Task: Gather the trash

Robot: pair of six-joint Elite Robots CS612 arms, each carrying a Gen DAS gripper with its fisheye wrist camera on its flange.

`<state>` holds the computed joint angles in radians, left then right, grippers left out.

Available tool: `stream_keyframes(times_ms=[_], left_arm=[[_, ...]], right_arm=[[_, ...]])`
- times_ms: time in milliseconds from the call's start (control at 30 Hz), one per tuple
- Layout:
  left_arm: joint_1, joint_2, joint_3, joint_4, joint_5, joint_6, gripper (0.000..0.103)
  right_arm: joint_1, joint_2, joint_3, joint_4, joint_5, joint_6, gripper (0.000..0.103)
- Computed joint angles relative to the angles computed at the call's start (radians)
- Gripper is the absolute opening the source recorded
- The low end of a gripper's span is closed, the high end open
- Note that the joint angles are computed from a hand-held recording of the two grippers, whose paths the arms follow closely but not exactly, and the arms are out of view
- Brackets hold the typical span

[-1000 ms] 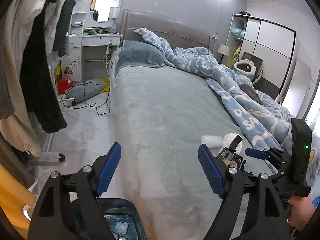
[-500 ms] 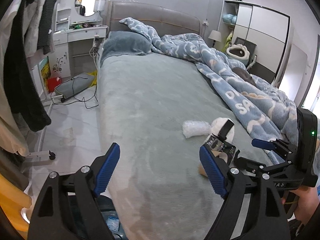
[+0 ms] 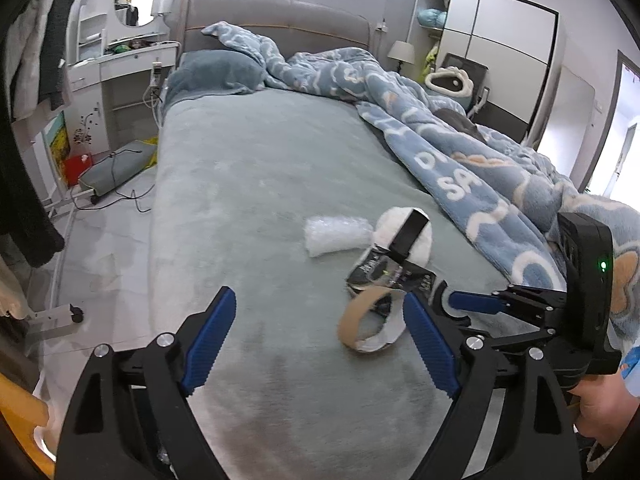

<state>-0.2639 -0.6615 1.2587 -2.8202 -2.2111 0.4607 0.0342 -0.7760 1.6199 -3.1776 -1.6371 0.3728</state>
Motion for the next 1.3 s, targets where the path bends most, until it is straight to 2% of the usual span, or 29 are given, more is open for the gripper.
stream_keyframes(times_ms=[167, 267, 333, 400, 667, 1033, 1233, 1300], left_arm=[[-0.014, -0.001, 0.014, 0.011, 0.011, 0.034, 0.088], [-0.019, 0.000, 0.016, 0.025, 0.008, 0.052, 0.088], [-0.022, 0.001, 0.020, 0.029, -0.001, 0.063, 0.088], [-0.024, 0.001, 0.024, 0.032, -0.010, 0.072, 0.088], [-0.039, -0.004, 0.044, 0.035, 0.017, 0.101, 0.088], [-0.061, 0.000, 0.060, -0.002, 0.114, 0.093, 0.086], [-0.064, 0.009, 0.048, -0.002, 0.136, 0.060, 0.076], [-0.066, 0.010, 0.045, 0.000, 0.143, 0.057, 0.068]], right_arm=[[-0.010, 0.010, -0.003, -0.020, 0.033, 0.013, 0.052], [-0.017, 0.014, -0.005, -0.029, 0.054, 0.014, 0.044], [-0.021, 0.015, -0.005, -0.037, 0.069, 0.011, 0.028], [-0.023, 0.015, -0.002, -0.044, 0.084, 0.010, 0.021], [-0.028, 0.001, 0.023, -0.085, 0.088, 0.021, 0.020], [-0.039, -0.017, 0.066, -0.144, 0.079, 0.051, 0.020], [-0.045, -0.026, 0.082, -0.170, 0.087, 0.058, 0.020], [-0.045, -0.029, 0.083, -0.173, 0.087, 0.060, 0.020]])
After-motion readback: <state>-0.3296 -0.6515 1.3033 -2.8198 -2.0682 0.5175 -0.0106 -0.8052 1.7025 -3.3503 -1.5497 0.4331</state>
